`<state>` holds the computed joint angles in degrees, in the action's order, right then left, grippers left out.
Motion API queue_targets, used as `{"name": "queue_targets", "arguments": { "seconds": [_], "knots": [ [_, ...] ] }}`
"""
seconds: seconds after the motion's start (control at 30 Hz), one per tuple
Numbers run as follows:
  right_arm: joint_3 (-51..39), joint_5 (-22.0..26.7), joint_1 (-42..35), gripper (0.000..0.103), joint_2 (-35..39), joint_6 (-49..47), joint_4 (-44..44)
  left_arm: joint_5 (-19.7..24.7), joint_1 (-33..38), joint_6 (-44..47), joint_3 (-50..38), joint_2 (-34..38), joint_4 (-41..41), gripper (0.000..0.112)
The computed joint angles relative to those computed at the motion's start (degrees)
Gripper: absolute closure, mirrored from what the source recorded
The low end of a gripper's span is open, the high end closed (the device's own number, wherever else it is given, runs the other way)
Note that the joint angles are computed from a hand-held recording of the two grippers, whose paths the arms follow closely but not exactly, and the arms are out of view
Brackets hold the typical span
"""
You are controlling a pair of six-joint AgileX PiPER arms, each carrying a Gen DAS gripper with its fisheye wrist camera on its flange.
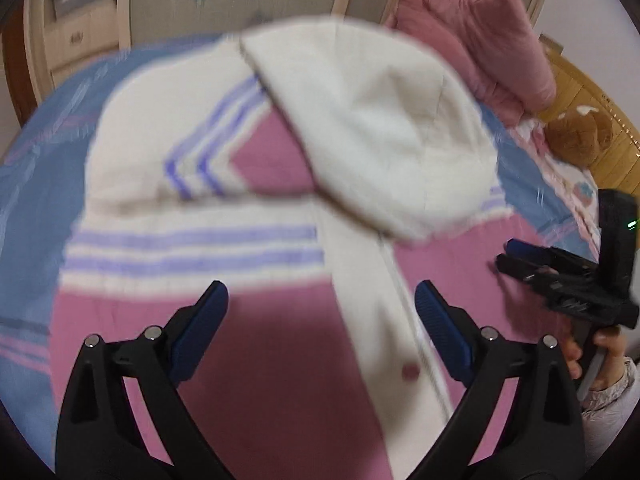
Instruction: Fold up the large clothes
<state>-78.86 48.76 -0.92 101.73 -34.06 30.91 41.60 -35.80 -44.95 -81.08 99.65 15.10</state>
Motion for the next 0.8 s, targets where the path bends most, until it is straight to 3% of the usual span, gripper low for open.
{"name": "queue_targets", "arguments": {
  "seconds": [0.07,0.1,0.2,0.27,0.47,0.6,0.63,0.67,0.73,0.8],
  "knots": [
    [5.4,-4.4,0.2,0.036,-2.0,-4.0,2.2,-0.5,-0.1,-0.9,2.8,0.6,-2.7,0.017],
    [6.6,-4.3,-0.3,0.036,-3.4,-4.5,3.0,-0.7,-0.4,-2.2,4.7,-0.4,-3.0,0.017],
    [8.7,7.2,-8.3,0.036,-7.9,-11.4,14.0,-3.9,-1.8,-6.7,11.8,-8.2,-1.6,0.017],
    [10.3,9.9,-12.3,0.036,-11.0,-13.1,14.8,-3.5,-2.8,-12.5,17.2,-15.4,2.0,0.017],
    [16.5,20.0,-27.8,0.034,-20.9,-21.9,15.4,8.6,-5.8,-29.9,30.1,-34.5,11.3,0.017],
    [24.4,14.2,-20.5,0.034,-28.4,-20.4,8.4,17.8,-15.8,-41.3,34.8,-37.8,15.2,0.017],
    [26.0,14.3,-18.9,0.034,-28.7,-19.5,8.3,18.0,-18.4,-44.9,36.6,-38.1,15.4,0.017],
    [27.3,14.7,-16.4,0.034,-27.8,-17.5,7.6,17.5,-19.5,-46.2,37.1,-37.5,14.9,0.017],
    [30.2,12.1,-12.6,0.034,-29.4,-14.1,5.5,23.1,-26.5,-52.1,36.2,-35.1,17.4,0.017],
    [32.5,15.7,-13.3,0.034,-32.3,-16.6,10.9,26.6,-32.0,-55.0,33.8,-33.3,19.4,0.017]
  ]
}}
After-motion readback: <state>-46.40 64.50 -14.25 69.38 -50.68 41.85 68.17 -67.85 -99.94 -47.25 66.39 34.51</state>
